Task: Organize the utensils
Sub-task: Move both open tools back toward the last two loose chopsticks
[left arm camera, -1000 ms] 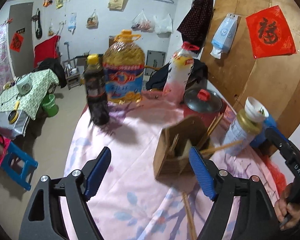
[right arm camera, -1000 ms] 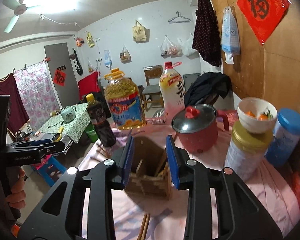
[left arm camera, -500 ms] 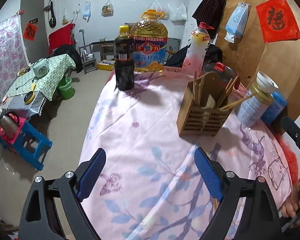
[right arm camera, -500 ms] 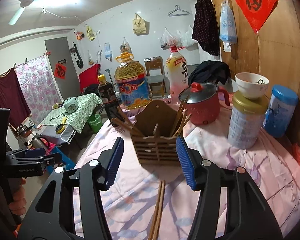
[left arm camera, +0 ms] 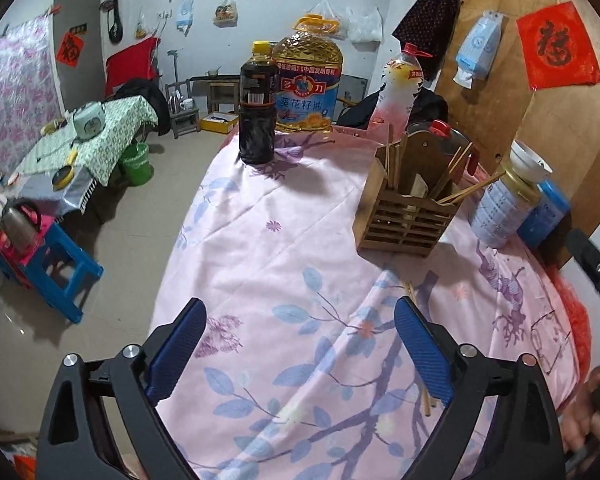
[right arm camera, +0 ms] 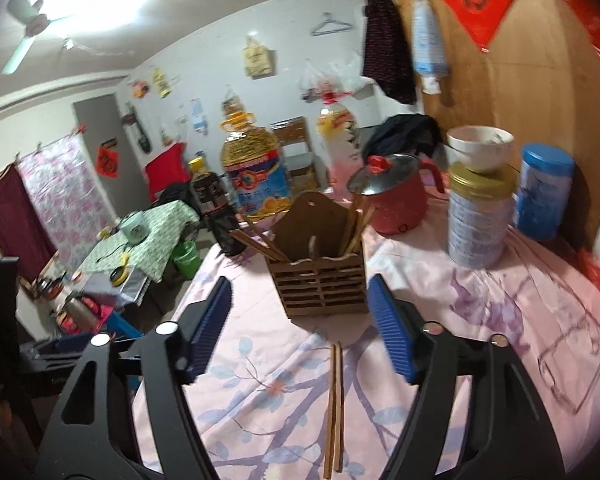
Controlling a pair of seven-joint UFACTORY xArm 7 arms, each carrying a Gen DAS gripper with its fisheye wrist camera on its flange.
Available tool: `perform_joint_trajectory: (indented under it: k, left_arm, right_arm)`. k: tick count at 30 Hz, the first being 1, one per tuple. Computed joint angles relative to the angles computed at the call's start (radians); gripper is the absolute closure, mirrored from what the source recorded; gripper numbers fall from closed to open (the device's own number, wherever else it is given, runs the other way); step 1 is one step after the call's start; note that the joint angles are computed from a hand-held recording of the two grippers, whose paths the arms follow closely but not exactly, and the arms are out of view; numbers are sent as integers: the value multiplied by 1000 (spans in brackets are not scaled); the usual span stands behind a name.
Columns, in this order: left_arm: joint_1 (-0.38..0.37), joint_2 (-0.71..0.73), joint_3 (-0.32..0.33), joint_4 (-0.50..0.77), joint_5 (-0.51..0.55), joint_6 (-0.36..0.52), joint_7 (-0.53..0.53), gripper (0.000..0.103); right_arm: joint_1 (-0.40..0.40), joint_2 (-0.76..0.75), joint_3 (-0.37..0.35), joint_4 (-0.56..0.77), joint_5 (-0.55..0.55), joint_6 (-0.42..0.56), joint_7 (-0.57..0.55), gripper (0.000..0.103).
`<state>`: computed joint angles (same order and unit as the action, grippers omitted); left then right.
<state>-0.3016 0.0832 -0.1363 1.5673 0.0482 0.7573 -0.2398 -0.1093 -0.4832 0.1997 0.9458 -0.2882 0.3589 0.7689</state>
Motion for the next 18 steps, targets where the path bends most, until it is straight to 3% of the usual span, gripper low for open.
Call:
perform_joint_trajectory:
  k: [4,9,18]
  left_arm:
    - [-11,-6,-3,-19,45,-1,-17,9]
    - [-6,-6,2,-25,40,-4,-25,9]
    - [10,-2,1,-56,-38,16,14,9]
  right_arm:
    - [-69,-26,86,-28,-90,29,81,11]
    - [-93,-29,130,-2,-197,92,118,6]
    - [7,-52,100,-11,-186,227,96,6]
